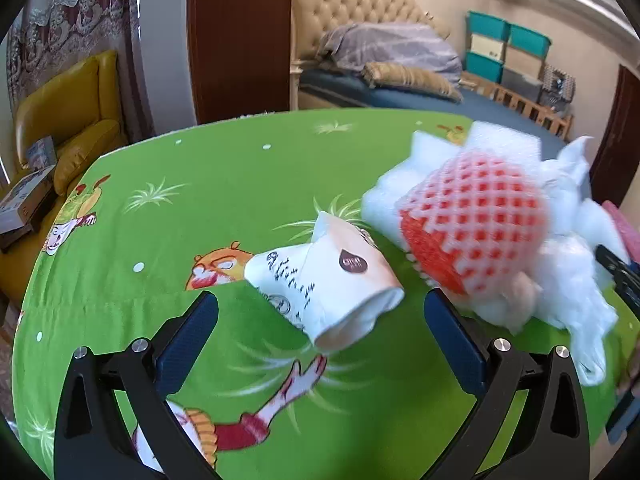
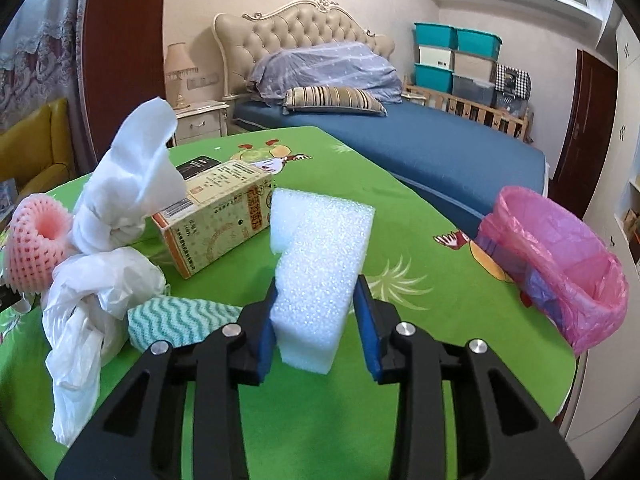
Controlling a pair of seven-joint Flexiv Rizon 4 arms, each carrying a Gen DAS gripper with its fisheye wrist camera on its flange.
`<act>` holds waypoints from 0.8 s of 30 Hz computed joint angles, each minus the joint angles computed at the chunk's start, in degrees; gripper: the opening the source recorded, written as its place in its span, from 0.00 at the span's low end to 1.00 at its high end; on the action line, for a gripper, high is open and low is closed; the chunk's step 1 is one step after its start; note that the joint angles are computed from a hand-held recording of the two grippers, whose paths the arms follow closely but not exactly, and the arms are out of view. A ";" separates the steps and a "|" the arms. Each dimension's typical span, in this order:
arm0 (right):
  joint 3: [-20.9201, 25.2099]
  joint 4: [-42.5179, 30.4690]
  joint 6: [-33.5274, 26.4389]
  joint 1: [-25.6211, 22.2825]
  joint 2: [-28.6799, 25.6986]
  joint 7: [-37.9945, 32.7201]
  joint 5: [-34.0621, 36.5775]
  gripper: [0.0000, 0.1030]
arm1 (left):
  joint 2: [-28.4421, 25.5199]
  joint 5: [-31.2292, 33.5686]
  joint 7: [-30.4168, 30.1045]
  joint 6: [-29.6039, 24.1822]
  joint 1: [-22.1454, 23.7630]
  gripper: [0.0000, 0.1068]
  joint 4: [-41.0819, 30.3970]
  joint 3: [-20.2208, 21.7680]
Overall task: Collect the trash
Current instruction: 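Grasp the white foam block with the right gripper while the left grasps the paper cup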
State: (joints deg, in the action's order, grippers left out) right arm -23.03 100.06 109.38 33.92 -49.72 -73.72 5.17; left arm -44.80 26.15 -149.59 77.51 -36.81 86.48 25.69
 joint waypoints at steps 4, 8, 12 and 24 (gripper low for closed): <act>2.04 -0.28 -0.15 -1.95 0.52 0.30 -0.73 0.34 | -0.95 -1.28 0.51 -4.15 1.28 0.90 -2.54 -0.99; 2.87 -0.59 0.21 -2.91 0.56 0.37 -1.20 0.34 | -0.80 -0.50 1.54 -4.25 2.97 0.75 -2.83 -3.16; 2.65 -0.24 1.57 -2.55 0.33 -0.38 -0.80 0.34 | -0.25 2.14 -2.18 -1.97 0.13 0.46 -1.51 0.29; 3.44 0.62 3.85 -2.20 0.62 -3.11 1.56 0.34 | 1.97 13.28 -16.32 -2.31 -9.40 0.46 1.05 9.13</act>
State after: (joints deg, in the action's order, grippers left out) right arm -19.59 100.68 113.23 31.72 -49.10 -76.84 6.73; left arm -42.83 39.43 -165.92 75.20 -46.21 87.53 34.82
